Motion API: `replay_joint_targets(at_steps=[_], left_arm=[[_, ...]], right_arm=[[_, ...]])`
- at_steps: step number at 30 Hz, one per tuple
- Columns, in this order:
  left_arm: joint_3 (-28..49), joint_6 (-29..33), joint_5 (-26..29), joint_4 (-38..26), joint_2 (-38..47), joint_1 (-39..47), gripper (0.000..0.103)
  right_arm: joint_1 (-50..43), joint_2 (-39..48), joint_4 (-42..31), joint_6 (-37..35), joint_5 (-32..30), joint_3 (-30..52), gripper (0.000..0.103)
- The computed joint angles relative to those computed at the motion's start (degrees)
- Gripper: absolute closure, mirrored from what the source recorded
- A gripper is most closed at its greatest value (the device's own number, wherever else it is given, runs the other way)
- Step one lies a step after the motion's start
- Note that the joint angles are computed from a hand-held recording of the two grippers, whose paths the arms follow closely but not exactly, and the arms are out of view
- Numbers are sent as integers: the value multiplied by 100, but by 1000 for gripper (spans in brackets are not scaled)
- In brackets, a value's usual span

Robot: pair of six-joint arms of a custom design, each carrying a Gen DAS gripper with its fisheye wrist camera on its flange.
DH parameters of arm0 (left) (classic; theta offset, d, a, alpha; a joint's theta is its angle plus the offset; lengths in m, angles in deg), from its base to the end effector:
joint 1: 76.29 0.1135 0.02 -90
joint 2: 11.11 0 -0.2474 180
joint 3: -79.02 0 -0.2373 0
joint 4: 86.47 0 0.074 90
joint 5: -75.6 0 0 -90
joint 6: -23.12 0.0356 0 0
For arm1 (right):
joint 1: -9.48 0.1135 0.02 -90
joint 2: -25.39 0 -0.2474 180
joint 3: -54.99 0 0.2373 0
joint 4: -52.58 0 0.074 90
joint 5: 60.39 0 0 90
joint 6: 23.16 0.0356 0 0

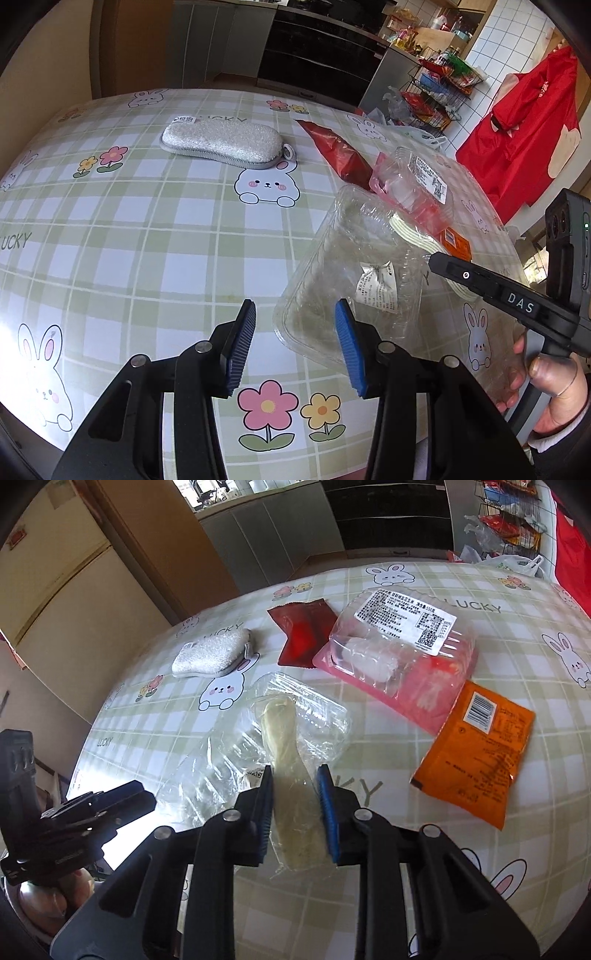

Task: Collect trash
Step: 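Grasp the clear plastic bag with the right tool while the left tool grasps the clear plastic tray, then drop the clear plastic tray into the bucket with the left tool while the right tool drops the plastic bag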

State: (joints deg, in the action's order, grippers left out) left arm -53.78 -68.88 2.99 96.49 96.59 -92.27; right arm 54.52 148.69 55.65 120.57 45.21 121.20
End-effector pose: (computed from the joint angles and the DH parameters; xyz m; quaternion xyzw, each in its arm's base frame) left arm 0.2567 -0.0846 0.0515 0.1574 0.9369 -0.1865 0.2502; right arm 0.2529 0.2397 0.0334 0.1132 0.9364 0.1483 0.2972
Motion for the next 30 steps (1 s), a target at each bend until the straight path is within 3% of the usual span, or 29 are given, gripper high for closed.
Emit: replay_joint_targets(at_steps=[9, 13, 17, 25, 30], left_arm=[[569, 75, -298, -146, 692, -279, 60], [685, 73, -459, -183, 855, -397, 80], [411, 141, -285, 72, 704, -311, 91], [-776, 270, -74, 6, -1278, 200, 95], [-1383, 603, 497, -948, -3125, 1027, 95]], right_arm=[[428, -656, 216, 606, 646, -642, 77], [626, -897, 182, 852, 854, -813, 77], [903, -1087, -129, 1036, 1141, -784, 77], [1407, -1612, -679, 1412, 1651, -808, 77], [1778, -1861, -1223, 1585, 1964, -622, 77]])
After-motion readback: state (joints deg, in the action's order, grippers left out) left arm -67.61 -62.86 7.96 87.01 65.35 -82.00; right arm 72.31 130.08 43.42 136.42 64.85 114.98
